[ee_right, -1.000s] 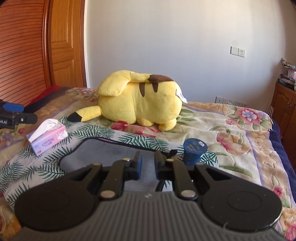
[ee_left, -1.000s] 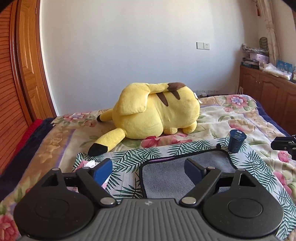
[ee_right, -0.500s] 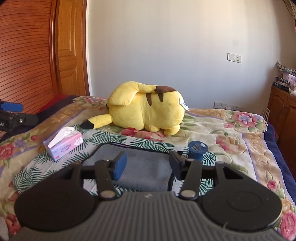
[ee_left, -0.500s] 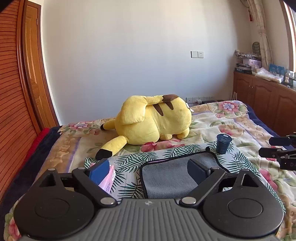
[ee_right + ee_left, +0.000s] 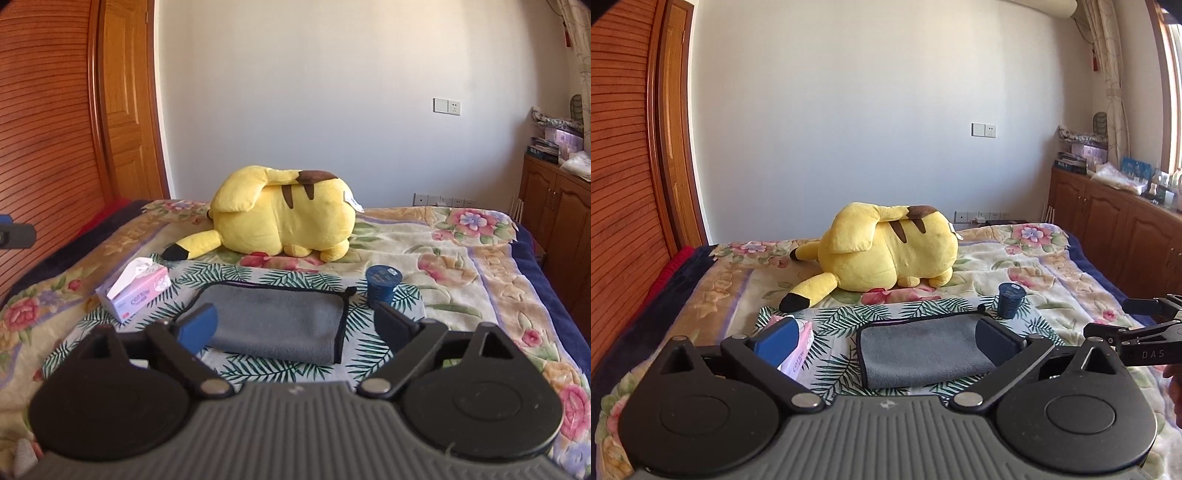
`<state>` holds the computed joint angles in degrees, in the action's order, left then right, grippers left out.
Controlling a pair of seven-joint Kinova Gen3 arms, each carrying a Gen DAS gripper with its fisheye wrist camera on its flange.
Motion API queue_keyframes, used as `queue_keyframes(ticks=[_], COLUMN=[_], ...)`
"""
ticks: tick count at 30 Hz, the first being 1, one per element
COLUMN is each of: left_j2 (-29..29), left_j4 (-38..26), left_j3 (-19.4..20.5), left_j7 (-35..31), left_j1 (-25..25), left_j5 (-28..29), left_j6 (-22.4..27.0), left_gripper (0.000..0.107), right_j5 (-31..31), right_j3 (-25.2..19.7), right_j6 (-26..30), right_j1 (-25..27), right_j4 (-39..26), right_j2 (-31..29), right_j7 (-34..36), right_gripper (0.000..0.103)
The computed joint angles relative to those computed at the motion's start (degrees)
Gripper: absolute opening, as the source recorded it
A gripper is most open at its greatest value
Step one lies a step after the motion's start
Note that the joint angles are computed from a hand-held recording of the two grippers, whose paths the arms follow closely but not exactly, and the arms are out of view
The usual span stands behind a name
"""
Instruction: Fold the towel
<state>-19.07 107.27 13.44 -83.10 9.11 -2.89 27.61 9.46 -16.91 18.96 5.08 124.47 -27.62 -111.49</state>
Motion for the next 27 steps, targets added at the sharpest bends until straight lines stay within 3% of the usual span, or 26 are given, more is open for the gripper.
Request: queue_keyframes(ticks=[17,27], left_j2=[-8.2,-14.4], left_j4=[1.8,6.3], left_j3=[2.9,-0.1], left_j7=[1.5,-2.7], left_j1=[-2.4,1.4], left_j5=[-1.2,2.2], left_j6=[5.4,6.0], left_gripper=[0.085,0.085], right_j5=[-2.1,-4.9], right_j3=[-0.4,-1.9], right_j6=[5.6,8.4], right_j1=[-0.7,-2.4], right_j4=[0.5,1.3], right_j2=[-8.5,-13.3], right_j7=[0.2,-0.5], right_gripper=[0.103,0.103])
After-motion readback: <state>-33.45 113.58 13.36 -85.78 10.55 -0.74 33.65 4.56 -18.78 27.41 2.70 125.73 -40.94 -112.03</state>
